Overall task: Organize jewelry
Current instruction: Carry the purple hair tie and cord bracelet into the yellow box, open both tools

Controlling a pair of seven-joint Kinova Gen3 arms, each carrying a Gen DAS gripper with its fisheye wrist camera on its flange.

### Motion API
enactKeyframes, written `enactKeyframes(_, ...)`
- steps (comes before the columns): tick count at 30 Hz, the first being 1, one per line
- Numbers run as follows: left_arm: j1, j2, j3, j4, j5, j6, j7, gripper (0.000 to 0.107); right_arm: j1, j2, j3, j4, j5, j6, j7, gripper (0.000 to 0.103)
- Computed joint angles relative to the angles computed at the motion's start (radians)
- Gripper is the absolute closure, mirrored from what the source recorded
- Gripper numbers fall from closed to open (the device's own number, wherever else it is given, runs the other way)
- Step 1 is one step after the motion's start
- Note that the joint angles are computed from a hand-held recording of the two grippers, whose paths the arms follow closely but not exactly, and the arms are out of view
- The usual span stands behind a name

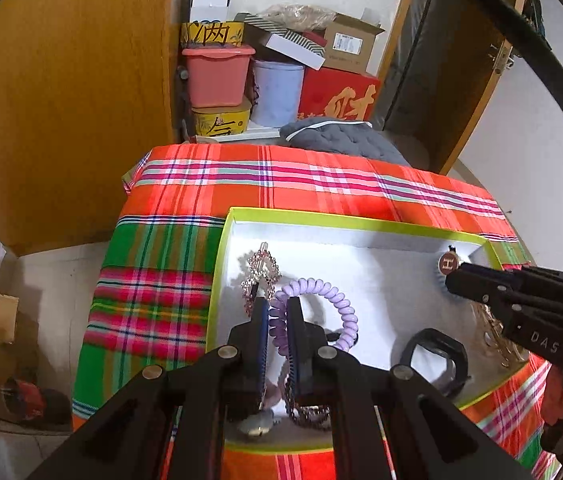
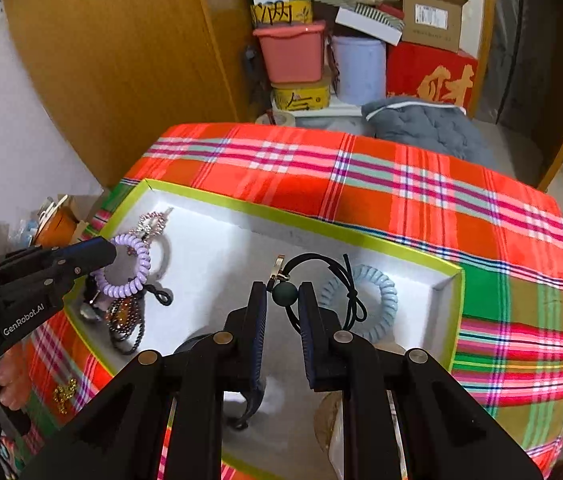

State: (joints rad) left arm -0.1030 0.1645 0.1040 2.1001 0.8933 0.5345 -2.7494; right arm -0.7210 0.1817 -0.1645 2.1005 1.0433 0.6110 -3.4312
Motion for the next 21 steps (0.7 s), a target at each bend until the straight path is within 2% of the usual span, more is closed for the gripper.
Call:
enactKeyframes(8, 0.027, 0.037, 0.017, -0.03, -0.076, -0.034, 0.109, 0.098, 0.022, 0.007, 0.019, 0.002, -0.062, -0.07, 0.051, 0.085)
enactKeyframes(10, 0.024, 0.044, 0.024, -0.035, -0.089, -0.035, 0.124, 0.098, 0.014, 0.001, 0.023, 0.006, -0.056, -0.07, 0.043, 0.077)
enactKeyframes(13, 0.014, 0.046, 0.031, -0.038, -0.099, -0.029, 0.14, 0.098, -0.001, -0.011, 0.019, 0.011, -0.038, -0.055, 0.016, 0.067)
enactKeyframes(21, -0.028, 0.009, 0.02, -0.036, -0.061, 0.044, 0.091, 0.098, -0.043, -0.053, -0.04, 0.028, 0.016, 0.028, -0.08, 0.066)
